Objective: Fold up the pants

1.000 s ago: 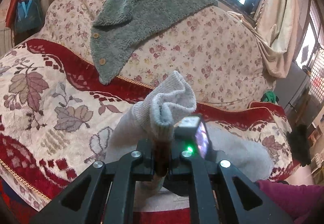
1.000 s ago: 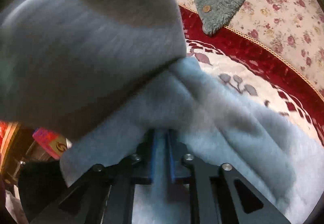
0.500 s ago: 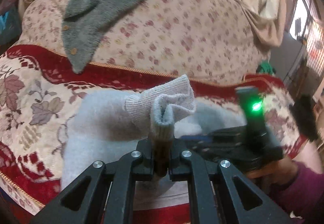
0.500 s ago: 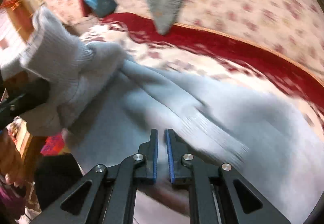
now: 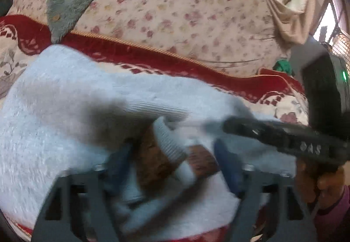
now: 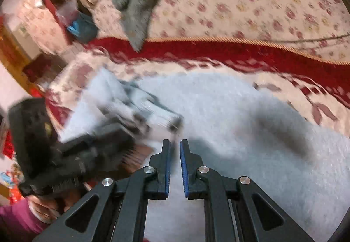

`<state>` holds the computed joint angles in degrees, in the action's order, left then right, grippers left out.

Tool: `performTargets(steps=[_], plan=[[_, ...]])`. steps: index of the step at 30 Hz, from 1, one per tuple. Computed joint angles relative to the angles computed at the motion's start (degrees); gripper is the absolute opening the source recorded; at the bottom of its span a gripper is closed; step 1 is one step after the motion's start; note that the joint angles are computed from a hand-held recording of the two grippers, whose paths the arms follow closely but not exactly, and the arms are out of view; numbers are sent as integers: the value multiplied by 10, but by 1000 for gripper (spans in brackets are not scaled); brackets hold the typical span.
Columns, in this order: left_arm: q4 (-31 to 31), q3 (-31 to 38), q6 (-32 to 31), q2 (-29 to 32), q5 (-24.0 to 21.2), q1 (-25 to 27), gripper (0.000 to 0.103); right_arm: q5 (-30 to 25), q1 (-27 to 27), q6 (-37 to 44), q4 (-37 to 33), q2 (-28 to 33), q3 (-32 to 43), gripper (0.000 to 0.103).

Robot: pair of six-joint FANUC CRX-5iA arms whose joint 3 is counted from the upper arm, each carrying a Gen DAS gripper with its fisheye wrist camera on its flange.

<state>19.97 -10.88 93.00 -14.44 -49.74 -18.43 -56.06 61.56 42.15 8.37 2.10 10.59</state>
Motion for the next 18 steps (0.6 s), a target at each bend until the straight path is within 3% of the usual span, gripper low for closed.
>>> performTargets(steps=[6, 10, 12, 14, 18], plan=[[-72, 15, 44, -30, -27, -19, 78, -28, -3, 119, -51, 74, 119, 10], [-56, -6, 37, -35, -30, -3, 79, -78, -15, 205, -109, 140, 208, 10], [-44, -15, 26, -30, -29, -2, 81, -116, -13, 207, -85, 175, 232, 10], [-64, -9, 31, -27, -25, -11, 81, -118, -17, 194, -77, 185, 228, 9], [-35, -20, 21, -35, -22, 2, 81, -84, -23, 173, -97, 147, 186, 10]])
